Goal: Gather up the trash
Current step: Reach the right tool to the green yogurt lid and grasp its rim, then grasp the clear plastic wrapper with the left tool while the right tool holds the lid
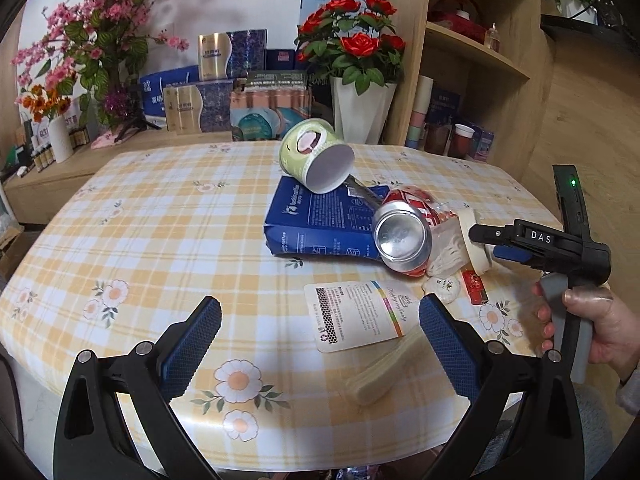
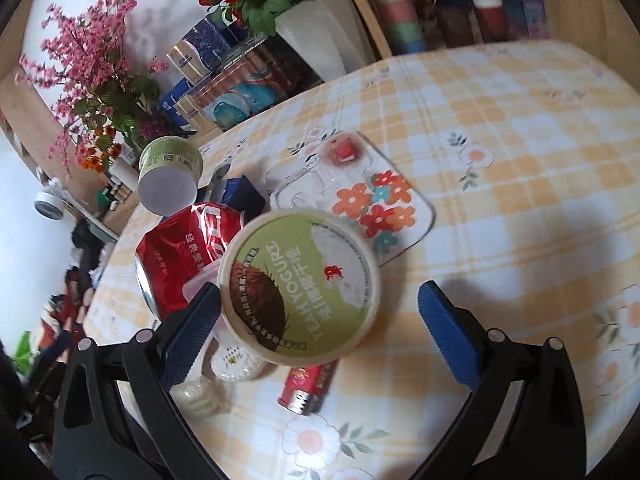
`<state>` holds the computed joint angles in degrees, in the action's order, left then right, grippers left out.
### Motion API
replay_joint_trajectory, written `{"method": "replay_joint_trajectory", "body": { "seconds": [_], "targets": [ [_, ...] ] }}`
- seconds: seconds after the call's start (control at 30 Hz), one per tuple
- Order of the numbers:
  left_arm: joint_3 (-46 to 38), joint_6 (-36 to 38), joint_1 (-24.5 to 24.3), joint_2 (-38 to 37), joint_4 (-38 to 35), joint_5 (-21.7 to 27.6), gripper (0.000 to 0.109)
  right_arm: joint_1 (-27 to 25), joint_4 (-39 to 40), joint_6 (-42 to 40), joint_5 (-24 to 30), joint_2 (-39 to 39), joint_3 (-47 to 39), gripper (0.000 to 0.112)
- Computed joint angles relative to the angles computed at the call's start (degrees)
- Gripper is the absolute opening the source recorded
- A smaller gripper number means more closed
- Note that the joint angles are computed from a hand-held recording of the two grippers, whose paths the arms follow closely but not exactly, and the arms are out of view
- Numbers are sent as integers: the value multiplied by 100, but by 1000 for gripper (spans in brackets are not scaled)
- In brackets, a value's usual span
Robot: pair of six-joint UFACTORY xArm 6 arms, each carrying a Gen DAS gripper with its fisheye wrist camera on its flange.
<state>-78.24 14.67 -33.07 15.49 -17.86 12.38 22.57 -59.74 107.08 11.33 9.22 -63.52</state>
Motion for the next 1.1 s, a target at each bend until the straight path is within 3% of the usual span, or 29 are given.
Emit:
{"method": "replay_joint_trajectory", "body": {
  "seconds": [0.07, 0.13, 0.23, 0.37, 0.53, 0.67, 0.77, 0.93, 1.1],
  "targets": [
    [-80, 149, 3, 76, -220, 139, 96, -63, -223, 248, -192, 69, -36, 96],
    [-104, 269, 4, 116, -362, 214, 94, -134, -600, 628, -427, 90, -51, 86],
    [-129, 462, 3, 165, -527, 352, 90, -17, -695, 639, -154, -39, -5, 86],
    [-147, 782, -25, 184, -808, 491, 86, 258, -224, 144, 418, -240, 66, 86],
    [-137, 1431, -128, 188, -1164, 647, 83, 497, -652, 864, 729, -550, 224, 86],
    [-188, 2022, -228, 270, -1339, 831, 71, 674, -833, 1342, 891, -730, 375, 86],
    [-375, 2127, -257, 439, -1146, 1035, 53, 763, -810, 1504, 908, -797, 475, 86],
    [-799, 2466, -242, 723, -1099, 1497, 51, 859, -574, 1341, 974, -825, 535, 86],
    [-853, 2485, -259, 869, -734, 1531, 51, 875, -536, 1305, 970, -848, 548, 86]
  ]
}}
